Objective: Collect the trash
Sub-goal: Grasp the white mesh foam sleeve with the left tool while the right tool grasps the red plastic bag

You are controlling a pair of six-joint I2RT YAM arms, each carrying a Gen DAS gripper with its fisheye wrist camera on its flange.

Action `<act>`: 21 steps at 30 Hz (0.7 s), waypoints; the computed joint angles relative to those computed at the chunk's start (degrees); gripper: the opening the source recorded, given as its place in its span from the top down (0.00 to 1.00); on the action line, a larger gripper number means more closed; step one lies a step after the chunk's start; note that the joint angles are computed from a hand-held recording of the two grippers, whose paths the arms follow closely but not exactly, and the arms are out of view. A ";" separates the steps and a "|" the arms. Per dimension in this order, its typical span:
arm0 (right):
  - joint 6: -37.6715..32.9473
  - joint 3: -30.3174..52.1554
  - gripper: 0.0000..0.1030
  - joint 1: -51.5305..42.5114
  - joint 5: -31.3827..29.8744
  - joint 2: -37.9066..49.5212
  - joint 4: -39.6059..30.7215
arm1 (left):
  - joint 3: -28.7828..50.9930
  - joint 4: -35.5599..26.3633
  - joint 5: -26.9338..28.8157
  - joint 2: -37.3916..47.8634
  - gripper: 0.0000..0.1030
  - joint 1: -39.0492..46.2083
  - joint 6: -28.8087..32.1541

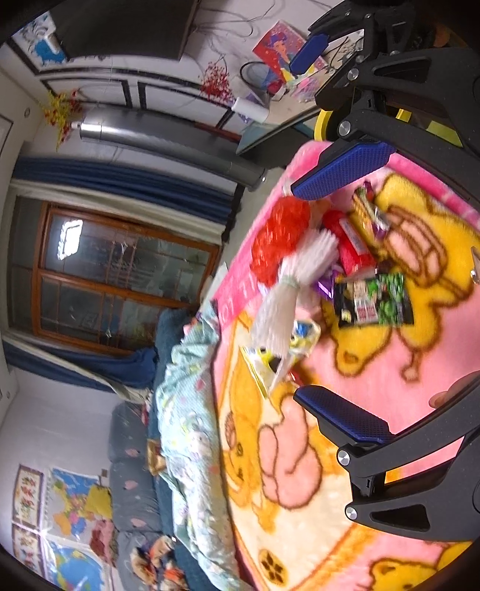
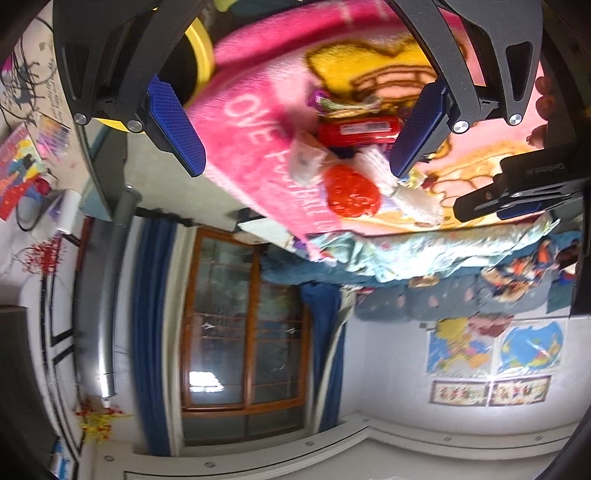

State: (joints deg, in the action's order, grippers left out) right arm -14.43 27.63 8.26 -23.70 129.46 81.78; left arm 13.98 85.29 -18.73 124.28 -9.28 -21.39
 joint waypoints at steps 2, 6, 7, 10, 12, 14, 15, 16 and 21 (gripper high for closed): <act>-1.45 1.73 0.06 2.11 0.92 -0.85 -3.72 | -0.39 1.52 3.69 0.80 0.10 3.86 0.09; -5.32 6.34 0.06 6.73 4.34 -2.67 -12.68 | -0.79 2.33 11.09 0.41 0.10 10.88 0.61; -5.94 7.31 0.06 7.47 5.12 -2.77 -14.30 | -0.65 1.72 13.19 -0.21 0.10 12.78 0.88; -7.92 12.67 0.08 9.25 6.24 -3.00 -23.31 | 1.37 -5.37 17.71 -3.89 0.10 16.97 1.35; -9.20 16.07 0.16 10.25 7.59 -2.82 -28.43 | 3.19 -9.37 20.31 -5.28 0.10 18.81 1.49; -10.56 18.94 0.22 10.59 7.94 -2.31 -32.54 | 5.50 -12.00 23.94 -5.42 0.10 20.33 1.31; -10.85 19.57 0.23 10.50 7.88 -2.01 -33.25 | 6.70 -13.25 25.10 -5.20 0.10 20.91 1.22; -11.72 20.95 0.23 10.80 7.99 -1.82 -35.51 | 8.48 -15.45 26.14 -4.98 0.10 21.19 1.27; -14.44 26.93 0.31 12.17 10.18 0.55 -42.15 | 17.33 -25.70 29.99 -1.67 0.10 21.46 0.50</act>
State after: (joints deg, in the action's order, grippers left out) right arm -28.87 54.55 20.43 -13.52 130.01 39.63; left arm 31.31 59.59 11.26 122.61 12.18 -20.89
